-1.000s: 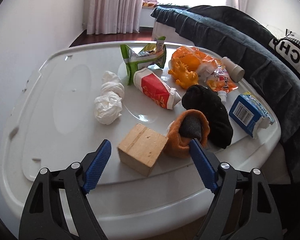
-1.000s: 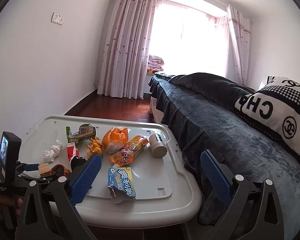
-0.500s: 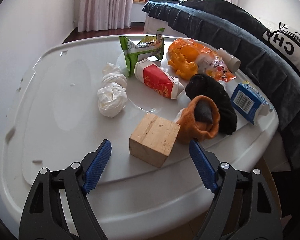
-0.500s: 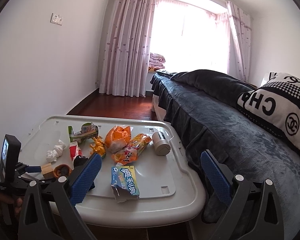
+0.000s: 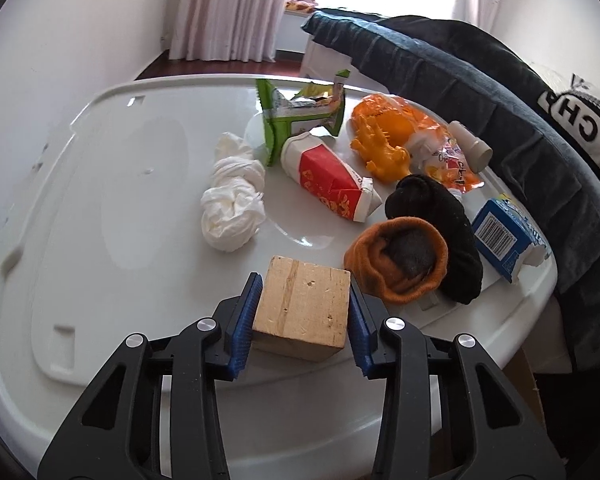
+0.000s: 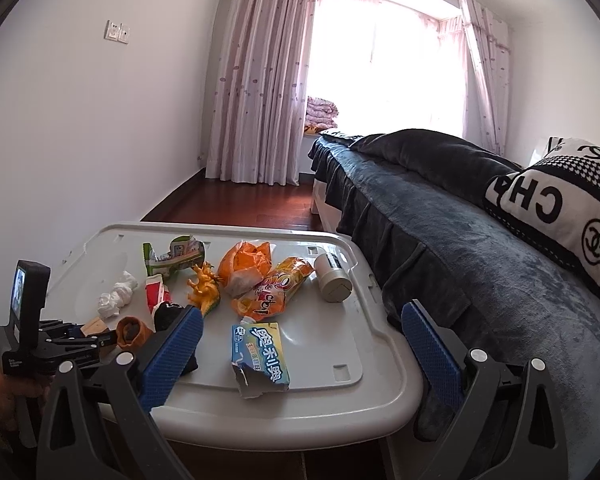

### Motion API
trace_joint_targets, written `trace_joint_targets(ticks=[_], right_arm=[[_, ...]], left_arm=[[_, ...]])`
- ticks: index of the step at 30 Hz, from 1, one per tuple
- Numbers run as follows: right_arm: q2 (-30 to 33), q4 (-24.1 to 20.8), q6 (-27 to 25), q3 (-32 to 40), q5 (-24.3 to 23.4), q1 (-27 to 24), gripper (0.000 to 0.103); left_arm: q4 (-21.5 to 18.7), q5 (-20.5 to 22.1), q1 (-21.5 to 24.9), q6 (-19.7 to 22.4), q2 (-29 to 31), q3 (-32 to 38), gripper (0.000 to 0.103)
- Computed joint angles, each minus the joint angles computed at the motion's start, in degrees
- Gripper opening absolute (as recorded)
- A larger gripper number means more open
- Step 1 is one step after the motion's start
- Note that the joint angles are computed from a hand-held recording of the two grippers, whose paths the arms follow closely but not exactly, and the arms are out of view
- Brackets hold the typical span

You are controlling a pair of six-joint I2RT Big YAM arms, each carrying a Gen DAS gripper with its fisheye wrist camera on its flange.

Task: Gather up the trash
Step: 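Grasp the wooden block with the left tool, then drop the wooden block into the box while the right tool bins the blue snack box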

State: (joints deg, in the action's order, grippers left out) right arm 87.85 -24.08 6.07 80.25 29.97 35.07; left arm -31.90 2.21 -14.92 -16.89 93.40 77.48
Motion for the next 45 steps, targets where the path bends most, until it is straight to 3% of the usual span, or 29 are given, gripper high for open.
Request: trace_joint_targets(ticks=[4, 10, 13, 15, 22, 25, 26, 27, 28, 36, 41, 45], right_arm=[[0.44, -0.2, -0.75, 0.28, -1.79, 0.18, 0.098], [2.7, 2.94, -7.07, -0.9, -0.37, 0.56, 0.098], [6.29, -1.01, -7.0, 1.56, 1.6, -0.48, 0.098], [8.48, -4.62, -5.07, 3.91, -0.57, -1.49, 0.098], [18.05, -10.51, -4.51, 13.19, -4.94, -2.66, 0.098], [21.09, -11.72, -5.31, 15.89, -4.29, -2.4, 0.097], [21.86, -12.58, -5.57, 16.84, -4.7, -2.41, 0.087], [22.65, -13.81, -5.71, 17.87, -4.92, -2.41, 0.064], [23.79, -16.3, -5.64, 19.52, -4.72, -2.42, 0.059], [21.31, -15.57, -4.4, 17.54, -5.33, -2.36, 0.054], [14.13, -13.16, -2.92, 10.13, -6.66, -0.36, 0.054], [7.94, -14.1, 0.17, 3.87, -8.4, 2.04, 0.055]], left_arm=[[-1.77, -2.57, -0.77, -2.08, -2.09, -1.49, 0.039], [-3.92, -6.17, -3.05, -5.11, -8.13, -5.45, 0.039], [-3.7, -7.02, -5.0, -5.62, -10.58, -7.03, 0.039], [-2.7, -6.45, -6.05, -5.95, -11.48, -7.57, 0.039], [-1.99, -5.89, -8.11, -5.19, -11.35, -6.87, 0.039], [-1.67, -5.92, -8.44, -5.43, -11.16, -6.99, 0.039], [-1.82, -5.95, -8.52, -5.47, -11.1, -6.96, 0.039], [-1.97, -6.03, -8.61, -5.5, -11.2, -7.0, 0.039], [-2.04, -6.2, -8.66, -5.62, -11.23, -7.0, 0.039], [-3.55, -8.6, -10.04, -7.43, -11.99, -7.0, 0.039], [-6.32, -11.07, -11.88, -9.33, -13.22, -7.08, 0.039], [-10.05, -12.88, -14.29, -11.44, -14.76, -7.85, 0.039]])
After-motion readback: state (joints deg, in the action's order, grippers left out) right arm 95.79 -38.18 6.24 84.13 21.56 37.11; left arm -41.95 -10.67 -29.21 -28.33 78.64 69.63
